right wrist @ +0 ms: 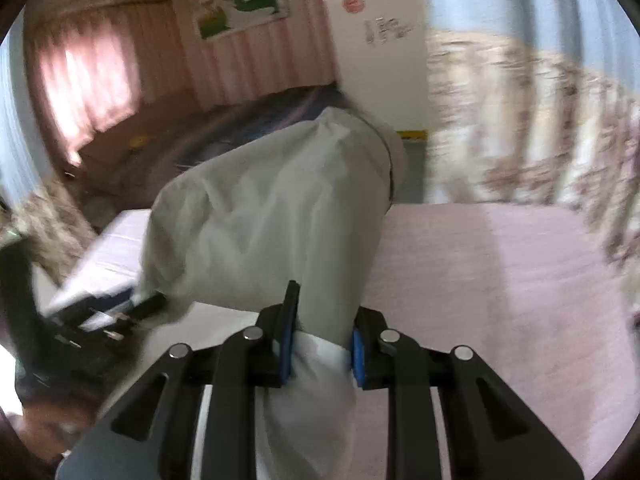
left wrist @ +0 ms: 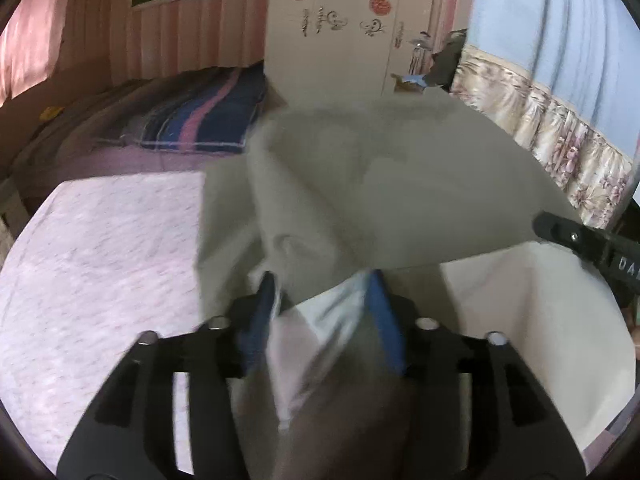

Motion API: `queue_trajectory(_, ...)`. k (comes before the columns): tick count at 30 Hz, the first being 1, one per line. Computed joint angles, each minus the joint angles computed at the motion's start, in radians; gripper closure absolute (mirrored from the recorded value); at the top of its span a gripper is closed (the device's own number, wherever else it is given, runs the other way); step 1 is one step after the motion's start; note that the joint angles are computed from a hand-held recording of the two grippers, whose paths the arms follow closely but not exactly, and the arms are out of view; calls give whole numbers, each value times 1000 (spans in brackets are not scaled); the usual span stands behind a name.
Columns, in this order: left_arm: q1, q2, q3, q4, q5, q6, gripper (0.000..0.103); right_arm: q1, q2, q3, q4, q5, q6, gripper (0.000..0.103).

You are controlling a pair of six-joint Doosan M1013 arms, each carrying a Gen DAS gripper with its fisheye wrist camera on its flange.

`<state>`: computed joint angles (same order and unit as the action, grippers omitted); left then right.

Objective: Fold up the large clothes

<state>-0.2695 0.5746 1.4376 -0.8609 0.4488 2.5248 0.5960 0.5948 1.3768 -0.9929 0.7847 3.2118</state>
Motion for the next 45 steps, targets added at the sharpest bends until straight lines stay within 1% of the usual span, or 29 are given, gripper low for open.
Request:
queue_trajectory(2, -24, 16, -17, 29, 9, -42, 45, -13, -15, 37, 21, 18, -18, 81)
queue_trajectory(4, -50, 18, -6, 37, -15, -40, 45, -16, -22, 62, 29, 17, -45, 79)
queue_trajectory(5, -57, 16, 1, 38, -25, -30, 44, -11, -17, 59, 30, 38, -59, 79)
queue_trajectory(6, -60, 9, 16, 27, -40, -7, 44, -1, -13, 61, 3, 66, -45, 74)
queue_trajectory(7, -60, 5, 26, 9, -49, 16, 41, 16, -5, 57, -40, 114, -9, 67)
queue_trajectory(8, -59, 4, 29, 10, -49, 13, 35, 30, 5, 46, -54, 154, 15, 62)
queue_trajectory(9, -57, 3, 33, 48, -52, -29, 32, 37, 4, 50, -54, 164, 34, 52)
queue_trajectory(10, -53, 1, 35, 82, -50, -65, 27, 46, 3, 54, -48, 157, 57, 40)
queue_trajectory(12, -45, -10, 55, 95, -46, -76, 24, 63, 5, 61, -45, 160, 86, 32)
queue_trajectory(14, -37, -26, 82, 82, -62, -42, 20, 86, 16, 51, -33, 196, 87, 32)
queue_trajectory(15, -30, -36, 101, 51, -67, -3, 19, 95, 14, 54, -21, 204, 104, 31)
queue_trajectory(16, -20, -47, 119, 9, -63, 38, 18, 99, 8, 65, 5, 197, 128, 27)
queue_trajectory(17, -12, -54, 133, -28, -61, 69, 16, 104, 3, 74, 21, 191, 147, 26)
queue_trajectory(18, -1, -64, 153, -87, -58, 121, 14, 109, -1, 78, 29, 187, 157, 25)
queue_trajectory(22, 34, -100, 220, -214, -38, 248, 12, 143, 9, 63, 37, 254, 110, 25)
queue_trajectory(24, 47, -126, 259, -274, -61, 332, 11, 158, 6, 70, 22, 267, 144, 25)
queue_trajectory(26, 65, -144, 289, -348, -56, 412, 8, 169, -5, 88, 7, 253, 200, 25)
queue_trajectory(27, 79, -155, 305, -382, -48, 447, 8, 171, -10, 92, 8, 249, 213, 19)
queue_trajectory(28, 86, -161, 312, -399, -46, 461, 6, 177, -14, 90, 13, 261, 226, 10)
queue_trajectory(30, 103, -177, 324, -408, -30, 470, 3, 193, -15, 76, 5, 300, 245, 2)
queue_trajectory(32, 113, -196, 337, -461, -34, 546, 3, 215, -14, 58, -76, 344, 291, 2)
queue_trajectory(33, 115, -208, 344, -509, -47, 611, 3, 225, -10, 39, -119, 369, 300, 2)
queue_trajectory(34, 115, -217, 344, -531, -58, 653, 3, 228, -8, 21, -139, 381, 293, 2)
queue_trajectory(35, 114, -222, 340, -537, -66, 668, 3, 229, -6, 3, -153, 380, 277, 2)
queue_trajectory(36, 115, -227, 334, -575, -72, 714, 3, 229, -8, -6, -165, 366, 269, 2)
queue_trajectory(38, 120, -234, 327, -626, -81, 778, 3, 227, -11, -23, -193, 320, 248, 2)
queue_trajectory(41, 121, -236, 304, -666, -111, 824, 3, 228, -5, -43, -233, 287, 213, 2)
queue_trajectory(42, 123, -236, 299, -677, -119, 839, 3, 232, -1, -47, -245, 285, 208, 2)
queue_trajectory(45, 137, -237, 306, -843, -123, 984, 3, 247, 14, -46, -288, 322, 254, 2)
